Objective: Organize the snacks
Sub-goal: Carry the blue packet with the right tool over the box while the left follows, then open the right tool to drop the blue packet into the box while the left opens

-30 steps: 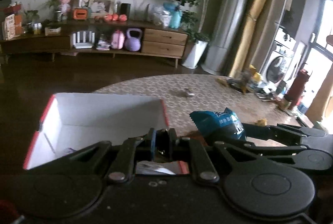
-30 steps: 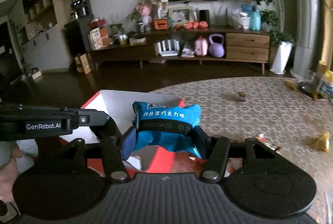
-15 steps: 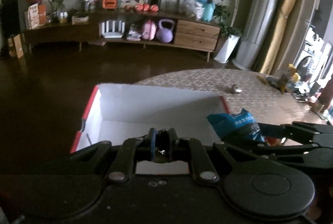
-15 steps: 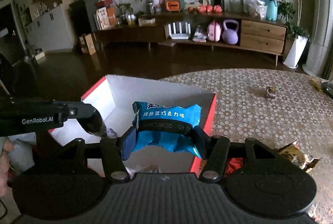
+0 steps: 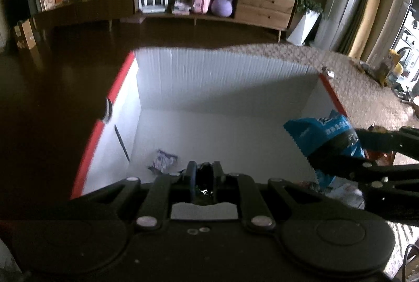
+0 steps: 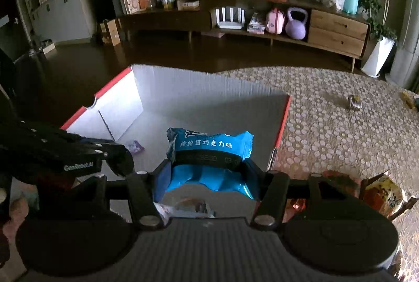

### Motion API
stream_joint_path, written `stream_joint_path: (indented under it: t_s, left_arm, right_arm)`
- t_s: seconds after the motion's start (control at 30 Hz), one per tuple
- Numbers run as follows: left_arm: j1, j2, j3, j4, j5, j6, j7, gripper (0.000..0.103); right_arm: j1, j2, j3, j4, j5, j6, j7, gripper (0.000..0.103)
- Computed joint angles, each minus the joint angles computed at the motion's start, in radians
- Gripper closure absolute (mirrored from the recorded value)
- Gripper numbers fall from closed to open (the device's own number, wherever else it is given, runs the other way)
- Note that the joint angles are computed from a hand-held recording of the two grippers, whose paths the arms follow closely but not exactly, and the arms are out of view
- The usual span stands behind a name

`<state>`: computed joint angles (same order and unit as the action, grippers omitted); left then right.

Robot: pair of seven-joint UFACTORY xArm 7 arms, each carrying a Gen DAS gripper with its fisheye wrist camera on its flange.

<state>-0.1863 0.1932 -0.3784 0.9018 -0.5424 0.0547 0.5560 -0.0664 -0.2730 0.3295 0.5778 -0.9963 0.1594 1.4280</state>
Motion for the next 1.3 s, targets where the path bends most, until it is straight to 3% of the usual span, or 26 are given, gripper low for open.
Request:
stream_joint_path:
  t_s: [0.1, 0.37, 0.47, 0.53, 0.67, 0.8, 0.87, 1.03, 1.13, 1.3]
  left_arm:
    - [-0.006, -0.003, 0.008, -0.011, 0.013, 0.005, -0.016, 0.093]
    - [-0.032, -0.033, 0.026, -0.039, 0.019, 0.006, -0.026, 0.078]
    - [-0.027, -0.046, 0.011, -0.049, -0.018, 0.0, -0.005, 0.068]
    - [-0.037, -0.061, 0.013, -0.059, -0.03, -0.014, -0.003, 0.055]
    - [-0.035, -0.102, -0.012, -0.076, -0.142, -0.026, 0.091, 0.049]
    - [-0.069, -0.153, -0.007, -0.091, -0.278, -0.037, 0.2, 0.031]
    - [-0.094, -0.177, 0.001, -0.098, -0.349, -0.043, 0.268, 0.031]
    - [-0.183, -0.236, 0.046, -0.114, -0.503, -0.058, 0.386, 0.021]
    - [-0.254, -0.27, 0.084, -0.121, -0.615, -0.066, 0.484, 0.018]
    - [-0.375, -0.313, 0.153, -0.123, -0.779, -0.081, 0.633, 0.014]
  right_arm:
    - [0.014, 0.003, -0.007, -0.006, 0.02, 0.004, -0.014, 0.044]
    - [0.011, -0.035, 0.005, -0.049, 0.089, -0.022, -0.056, 0.043]
    - [-0.004, -0.069, 0.027, -0.07, 0.121, -0.034, -0.073, 0.042]
    - [-0.016, -0.099, 0.045, -0.084, 0.151, -0.038, -0.087, 0.035]
    - [-0.018, -0.175, 0.056, -0.128, 0.221, -0.047, -0.126, 0.031]
    - [0.018, -0.266, 0.039, -0.178, 0.302, -0.037, -0.18, 0.031]
    - [0.035, -0.316, 0.036, -0.202, 0.341, -0.022, -0.2, 0.027]
    - [0.076, -0.449, 0.028, -0.266, 0.435, 0.01, -0.237, 0.024]
    - [0.099, -0.54, 0.03, -0.306, 0.488, 0.046, -0.254, 0.018]
    - [0.133, -0.69, 0.042, -0.359, 0.574, 0.135, -0.282, 0.017]
